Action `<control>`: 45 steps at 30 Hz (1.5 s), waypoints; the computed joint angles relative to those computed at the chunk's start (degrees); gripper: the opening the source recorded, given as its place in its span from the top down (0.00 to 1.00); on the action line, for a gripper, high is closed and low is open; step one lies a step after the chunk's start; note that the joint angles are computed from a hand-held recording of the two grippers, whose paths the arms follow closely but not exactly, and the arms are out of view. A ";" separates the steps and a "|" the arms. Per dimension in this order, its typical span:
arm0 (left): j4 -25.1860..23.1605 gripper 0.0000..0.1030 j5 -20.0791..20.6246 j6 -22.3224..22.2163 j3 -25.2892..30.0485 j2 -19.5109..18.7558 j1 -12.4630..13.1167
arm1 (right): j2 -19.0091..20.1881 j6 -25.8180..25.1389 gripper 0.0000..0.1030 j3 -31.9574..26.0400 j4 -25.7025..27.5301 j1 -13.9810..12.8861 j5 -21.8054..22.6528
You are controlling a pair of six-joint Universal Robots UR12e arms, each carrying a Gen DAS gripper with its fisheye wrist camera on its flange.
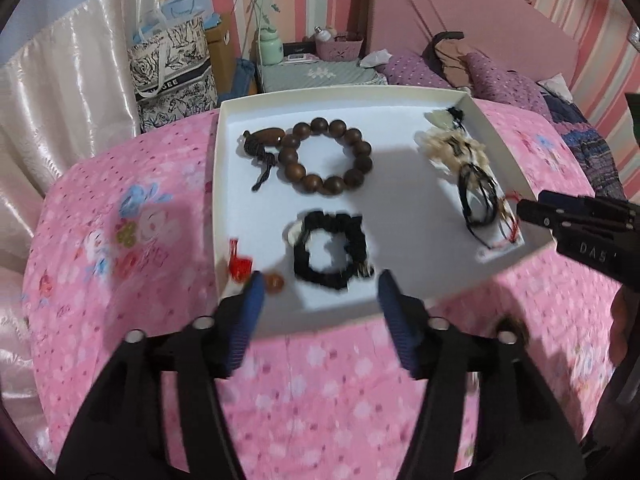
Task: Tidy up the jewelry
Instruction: 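Open both tools to drop the black items into the tray, then grasp the black claw hair clip with left tool while right tool approaches the white-strap watch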
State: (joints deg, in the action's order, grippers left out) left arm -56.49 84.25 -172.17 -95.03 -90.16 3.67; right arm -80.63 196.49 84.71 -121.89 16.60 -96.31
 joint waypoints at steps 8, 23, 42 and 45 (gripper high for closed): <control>-4.65 0.35 -2.41 3.29 -4.97 5.67 1.36 | -3.28 -1.59 0.61 2.72 4.09 0.88 0.61; -12.75 0.35 -4.45 6.60 -8.14 10.39 1.41 | -4.31 -1.72 0.61 4.38 7.88 2.46 2.71; -18.91 0.33 -8.28 16.65 -11.89 15.87 -1.19 | -3.62 -1.84 0.61 4.17 9.73 3.78 2.73; -18.42 0.30 -7.68 18.11 -12.62 16.28 -1.92 | -3.53 -1.86 0.61 4.16 9.83 3.87 2.49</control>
State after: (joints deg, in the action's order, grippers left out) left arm -74.91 76.57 -154.06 -107.64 -73.88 1.76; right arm -84.16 194.63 88.88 -112.05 20.47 -93.82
